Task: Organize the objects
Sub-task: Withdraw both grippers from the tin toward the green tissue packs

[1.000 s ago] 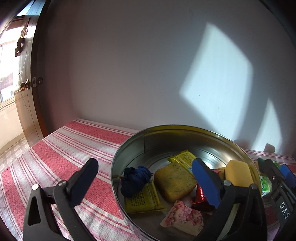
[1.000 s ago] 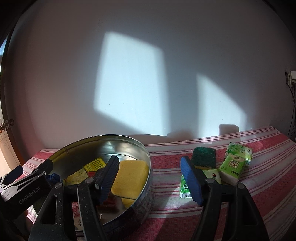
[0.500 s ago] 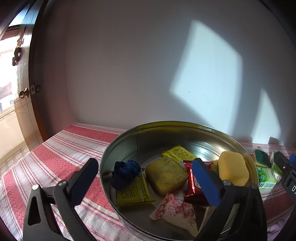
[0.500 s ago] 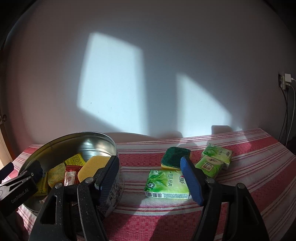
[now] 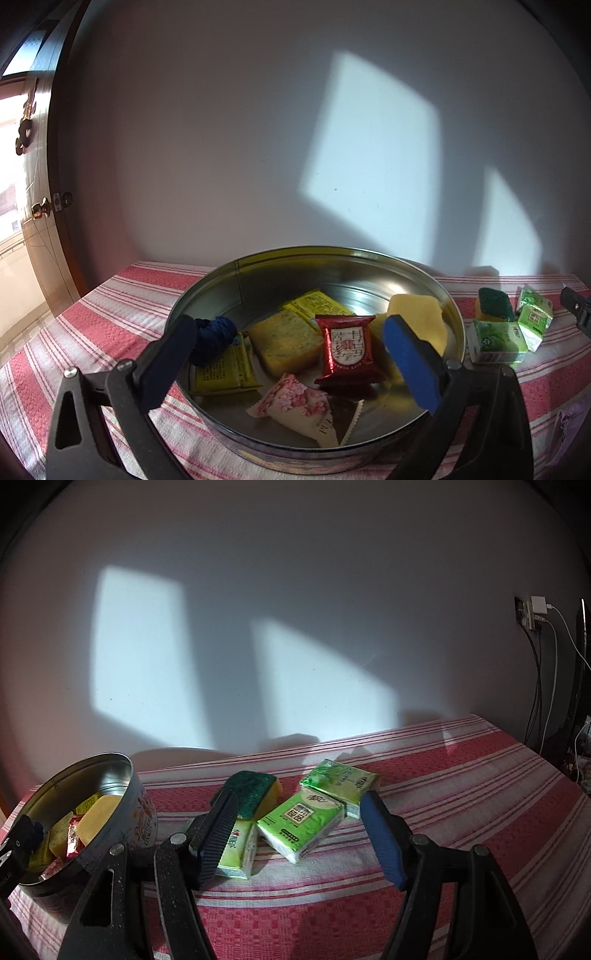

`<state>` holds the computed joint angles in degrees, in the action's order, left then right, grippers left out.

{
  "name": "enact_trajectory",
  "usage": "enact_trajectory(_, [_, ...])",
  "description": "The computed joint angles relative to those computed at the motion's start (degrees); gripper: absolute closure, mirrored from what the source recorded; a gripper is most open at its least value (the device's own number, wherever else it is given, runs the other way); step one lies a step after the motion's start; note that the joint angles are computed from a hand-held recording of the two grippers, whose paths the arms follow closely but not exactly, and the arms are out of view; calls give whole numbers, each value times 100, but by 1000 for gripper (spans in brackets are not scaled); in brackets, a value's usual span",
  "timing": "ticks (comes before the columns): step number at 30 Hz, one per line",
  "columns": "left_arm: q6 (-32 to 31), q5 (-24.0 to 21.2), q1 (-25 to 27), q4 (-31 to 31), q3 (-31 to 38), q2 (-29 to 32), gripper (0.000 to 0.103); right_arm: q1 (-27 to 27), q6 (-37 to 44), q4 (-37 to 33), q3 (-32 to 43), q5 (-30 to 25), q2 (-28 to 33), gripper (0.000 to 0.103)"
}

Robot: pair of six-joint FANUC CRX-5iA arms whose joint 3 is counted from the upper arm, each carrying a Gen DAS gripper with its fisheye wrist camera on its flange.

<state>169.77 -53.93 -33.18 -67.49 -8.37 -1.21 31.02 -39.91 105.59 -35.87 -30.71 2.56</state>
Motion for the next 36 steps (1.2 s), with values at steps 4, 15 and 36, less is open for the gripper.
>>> enact_trajectory(4, [-122,30,-160,62,139,138,1,-178,27,-59,-87,105,-106,32])
enact_trajectory(15, [-953,202,-704,218,840,797,1,-661,320,2,-231,470,-295,32])
enact_trajectory(36, [-3878,224,242,3502,2555,2396,7,-1580,816,-164,-213,1529,-374,32])
